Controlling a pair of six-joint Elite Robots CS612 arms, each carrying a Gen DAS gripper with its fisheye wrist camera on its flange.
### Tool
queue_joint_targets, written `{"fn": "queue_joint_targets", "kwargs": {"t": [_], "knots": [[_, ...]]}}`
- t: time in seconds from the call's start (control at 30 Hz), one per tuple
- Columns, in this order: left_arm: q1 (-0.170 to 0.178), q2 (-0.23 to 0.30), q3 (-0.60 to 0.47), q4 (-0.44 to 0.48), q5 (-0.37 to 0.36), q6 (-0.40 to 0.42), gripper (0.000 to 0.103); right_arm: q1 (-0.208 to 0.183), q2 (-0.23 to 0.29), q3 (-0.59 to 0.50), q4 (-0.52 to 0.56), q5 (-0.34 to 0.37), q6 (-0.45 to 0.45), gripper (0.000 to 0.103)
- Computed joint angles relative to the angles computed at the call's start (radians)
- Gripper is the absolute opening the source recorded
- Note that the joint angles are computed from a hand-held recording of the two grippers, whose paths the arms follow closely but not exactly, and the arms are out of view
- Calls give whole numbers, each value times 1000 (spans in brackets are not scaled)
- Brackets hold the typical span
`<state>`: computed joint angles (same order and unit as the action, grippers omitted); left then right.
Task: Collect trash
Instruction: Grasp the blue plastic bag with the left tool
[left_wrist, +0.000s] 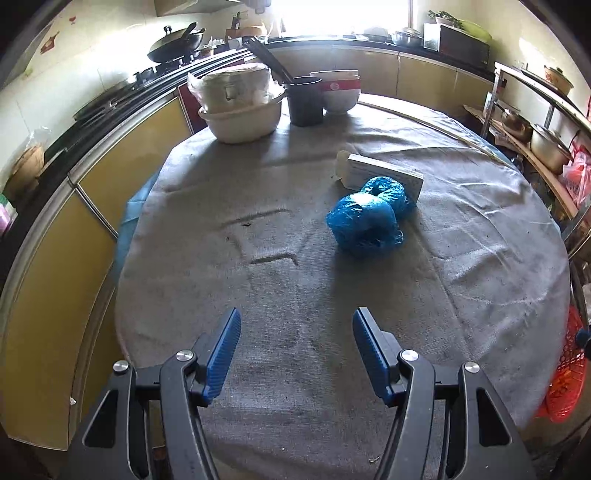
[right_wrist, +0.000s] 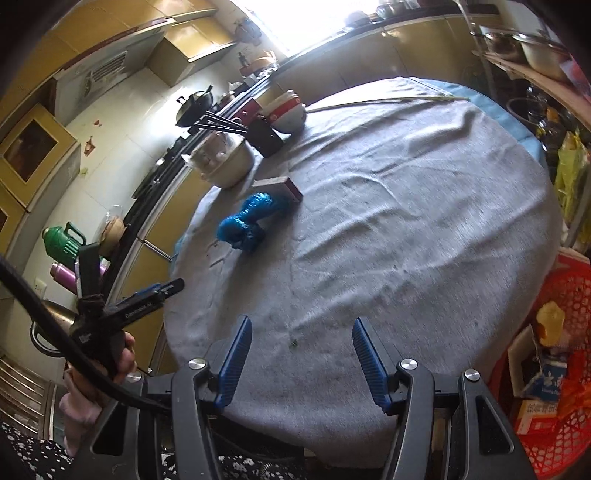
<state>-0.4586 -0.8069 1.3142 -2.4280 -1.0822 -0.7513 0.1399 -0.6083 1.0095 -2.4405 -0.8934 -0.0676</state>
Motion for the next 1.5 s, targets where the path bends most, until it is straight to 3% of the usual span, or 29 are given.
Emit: {"fn": "queue_joint_targets", "kwargs": {"t": [0.17, 0.47, 0.87, 1.13, 1.27, 1.37, 1.5], "knots": [[1, 4, -8, 7, 4, 5, 64, 15, 19, -37, 2, 22, -27, 61], [7, 21, -36, 44, 12, 7, 64, 43, 31, -55, 4, -36, -103, 61], [30, 75, -126, 42, 8, 97, 64, 43, 80, -128, 53, -75, -55, 61], [65, 133, -220, 0, -111, 161, 67, 52, 116, -192, 77, -105, -52, 61], [78, 172, -285, 0, -208, 195, 68, 55, 133, -220, 92, -104, -47, 61], [85, 211, -347, 38, -240, 222, 68, 55, 140, -231, 100, -107, -42, 61], [102, 246, -396, 69, -308, 179, 68, 52, 143, -233, 101, -111, -30, 61]]}}
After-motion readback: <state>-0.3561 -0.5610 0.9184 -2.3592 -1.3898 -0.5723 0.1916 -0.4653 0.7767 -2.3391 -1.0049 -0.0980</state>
